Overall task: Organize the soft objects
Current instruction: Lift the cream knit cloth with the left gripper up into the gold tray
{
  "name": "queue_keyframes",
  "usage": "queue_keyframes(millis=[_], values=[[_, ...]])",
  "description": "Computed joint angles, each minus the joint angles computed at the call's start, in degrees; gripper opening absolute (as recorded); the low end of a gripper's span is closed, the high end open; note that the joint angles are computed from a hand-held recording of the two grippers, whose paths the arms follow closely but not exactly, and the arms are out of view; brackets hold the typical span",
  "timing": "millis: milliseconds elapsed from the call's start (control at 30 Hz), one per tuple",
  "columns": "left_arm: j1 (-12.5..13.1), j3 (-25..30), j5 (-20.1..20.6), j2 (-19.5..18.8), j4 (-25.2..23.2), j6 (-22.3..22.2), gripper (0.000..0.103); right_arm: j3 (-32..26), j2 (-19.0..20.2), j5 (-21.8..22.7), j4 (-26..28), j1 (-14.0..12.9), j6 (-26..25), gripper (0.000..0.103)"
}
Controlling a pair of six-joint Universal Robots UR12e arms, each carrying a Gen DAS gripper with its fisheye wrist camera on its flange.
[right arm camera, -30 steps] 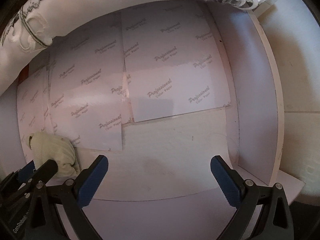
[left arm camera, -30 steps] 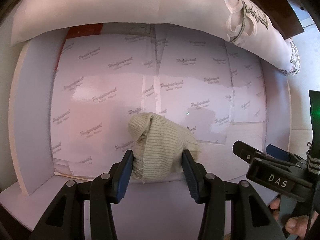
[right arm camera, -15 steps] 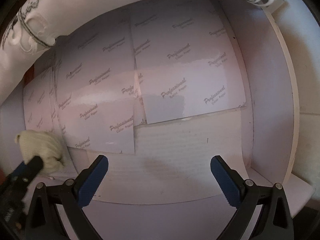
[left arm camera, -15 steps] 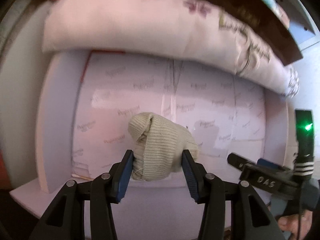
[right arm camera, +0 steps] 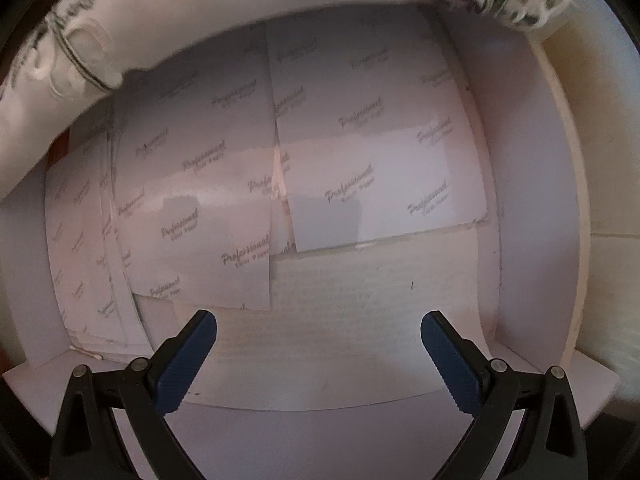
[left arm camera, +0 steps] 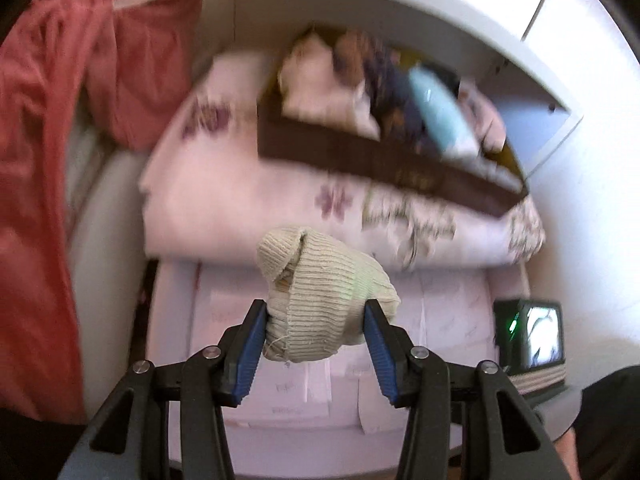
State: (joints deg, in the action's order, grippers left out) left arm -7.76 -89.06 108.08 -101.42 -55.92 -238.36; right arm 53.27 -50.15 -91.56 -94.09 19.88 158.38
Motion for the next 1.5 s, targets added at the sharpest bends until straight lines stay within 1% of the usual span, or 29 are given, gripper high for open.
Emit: queue_keyframes(millis=[100, 233, 267, 400, 600, 633, 833, 1033, 1067, 1100, 1267, 1500], values=[[-0.04, 1.29, 3.54, -0.02, 0.58, 0.90, 0.049, -0.21, 0.07, 0.32, 1.21, 0.13, -0.25, 0.103], [0.47, 1.48, 5.73, 1.00, 1.76, 2.22, 0.049, -0.22, 0.04, 0.19, 1.57, 0.34, -0.19, 0.103], [0.27, 1.71, 6.56, 1.07, 1.89, 2.47, 0.049, -0.19, 0.00, 0.20, 1.57, 0.34, -0.11, 0.103], [-0.11, 3.39, 9.05, 0.09, 3.05, 4.51, 0.049, 0.91, -0.55, 0.19, 0.08, 0.50, 0.04, 0.103], [0.11, 4.97, 10.95, -0.95, 5.18, 7.55, 0.049, 0.53, -1.21, 3.78, -1.24, 0.00, 0.68, 0.103], [0.18, 5.31, 11.11, -1.29, 5.46, 8.07, 0.049, 0.09, -1.17, 5.07, -0.61, -0.16, 1.12, 0.103], [1.42, 6.88, 10.99, -2.77, 6.99, 10.16, 0.049, -0.61, -1.59, 8.45, -0.04, -0.60, 2.97, 0.103], [2.65, 8.12, 10.41, -4.29, 7.72, 11.71, 0.049, -0.85, -1.66, 10.38, 0.28, -0.73, 3.68, 0.103], [2.77, 8.28, 10.34, -4.51, 7.81, 11.93, 0.049, -2.71, -0.72, 10.67, 1.36, -0.77, 3.71, 0.103], [2.87, 8.41, 10.31, -4.73, 7.95, 12.17, 0.049, -3.18, -0.63, 11.15, 1.87, -0.80, 3.77, 0.103], [3.48, 9.27, 9.85, -5.97, 8.01, 13.18, 0.049, -4.24, -0.06, 12.71, 2.78, -0.86, 3.74, 0.103], [4.04, 10.05, 9.23, -7.45, 8.10, 14.68, 0.049, -5.75, 0.45, 13.75, 4.35, -0.70, 3.16, 0.103]])
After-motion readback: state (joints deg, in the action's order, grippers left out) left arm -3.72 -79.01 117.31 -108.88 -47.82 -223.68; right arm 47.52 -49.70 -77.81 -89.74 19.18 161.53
